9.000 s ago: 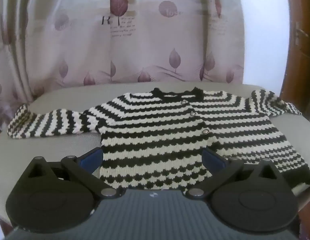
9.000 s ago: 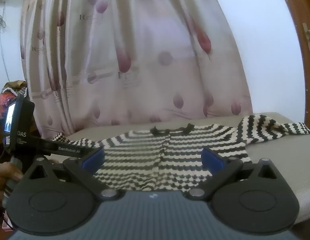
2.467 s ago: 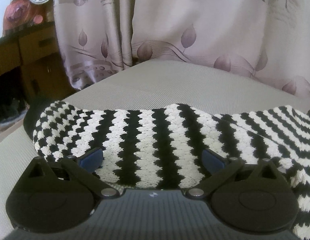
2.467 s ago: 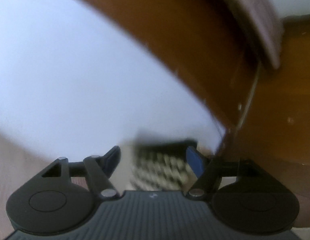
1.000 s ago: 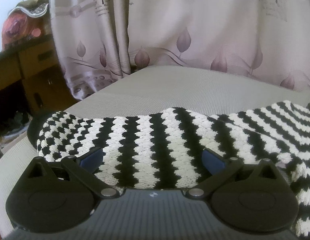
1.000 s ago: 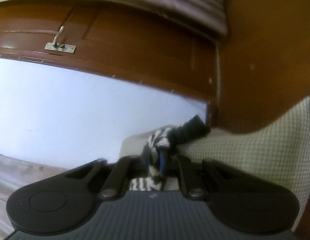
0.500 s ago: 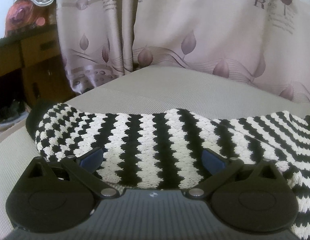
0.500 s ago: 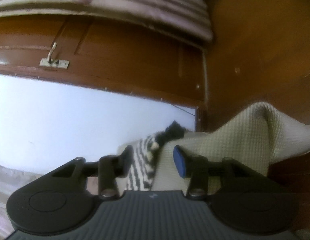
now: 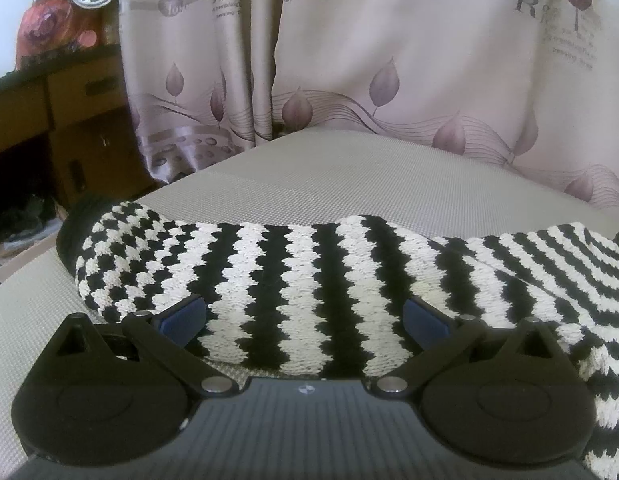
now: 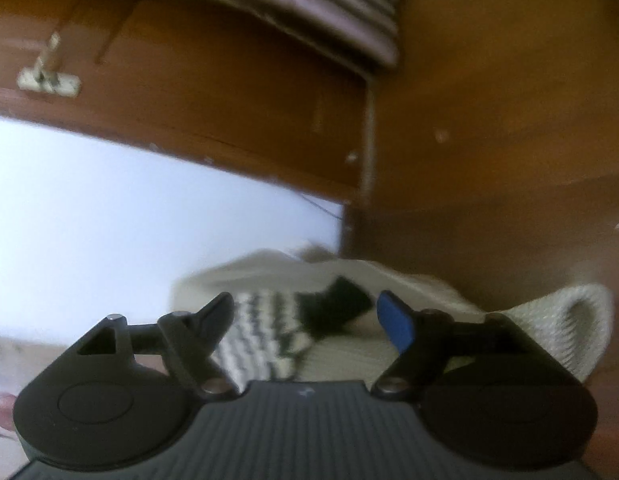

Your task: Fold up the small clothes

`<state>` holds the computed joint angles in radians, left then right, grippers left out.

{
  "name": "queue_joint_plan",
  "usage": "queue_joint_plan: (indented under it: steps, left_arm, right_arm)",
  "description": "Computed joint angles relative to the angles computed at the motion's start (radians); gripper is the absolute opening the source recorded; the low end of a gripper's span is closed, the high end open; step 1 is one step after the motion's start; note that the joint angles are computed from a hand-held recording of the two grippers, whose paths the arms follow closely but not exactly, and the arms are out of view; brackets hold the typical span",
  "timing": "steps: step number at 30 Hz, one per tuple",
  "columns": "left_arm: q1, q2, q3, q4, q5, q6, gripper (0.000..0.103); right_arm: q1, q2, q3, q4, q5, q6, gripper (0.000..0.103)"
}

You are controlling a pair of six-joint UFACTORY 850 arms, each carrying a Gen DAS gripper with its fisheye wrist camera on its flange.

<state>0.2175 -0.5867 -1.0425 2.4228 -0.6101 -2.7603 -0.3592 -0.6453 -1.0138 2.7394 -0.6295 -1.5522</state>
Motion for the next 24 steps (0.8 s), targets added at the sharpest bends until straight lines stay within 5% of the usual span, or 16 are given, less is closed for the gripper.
queue_joint_plan:
  steps: [5,7,8,11,16,24]
  left_arm:
    - [0.008,0.001,-0.001,0.020,0.016,-0.022,0.103]
    - [0.008,0.002,-0.001,0.015,0.013,-0.016,0.103]
    - [0.007,0.001,-0.002,0.007,0.010,-0.009,0.103]
    - [0.007,-0.001,-0.002,-0.006,0.005,-0.001,0.103]
    - [0.005,-0.002,-0.005,-0.018,0.009,0.006,0.103]
    - [0.001,0.012,0.031,0.051,-0.050,-0.061,0.103]
  right_arm:
    - [-0.030,-0.027,-0.028,-0.196,-0.031,0.124,0.079]
    - [-0.029,-0.042,-0.035,-0.163,-0.089,0.084,0.062]
    - [-0.031,-0.054,-0.044,-0.161,-0.117,0.089,0.042]
    - [-0.016,-0.077,-0.066,-0.091,-0.102,0.042,0.012]
    - [0.018,-0.047,0.009,0.133,-0.199,-0.137,0.010]
    - [0.058,0.069,0.031,0.164,-0.241,-0.198,0.010]
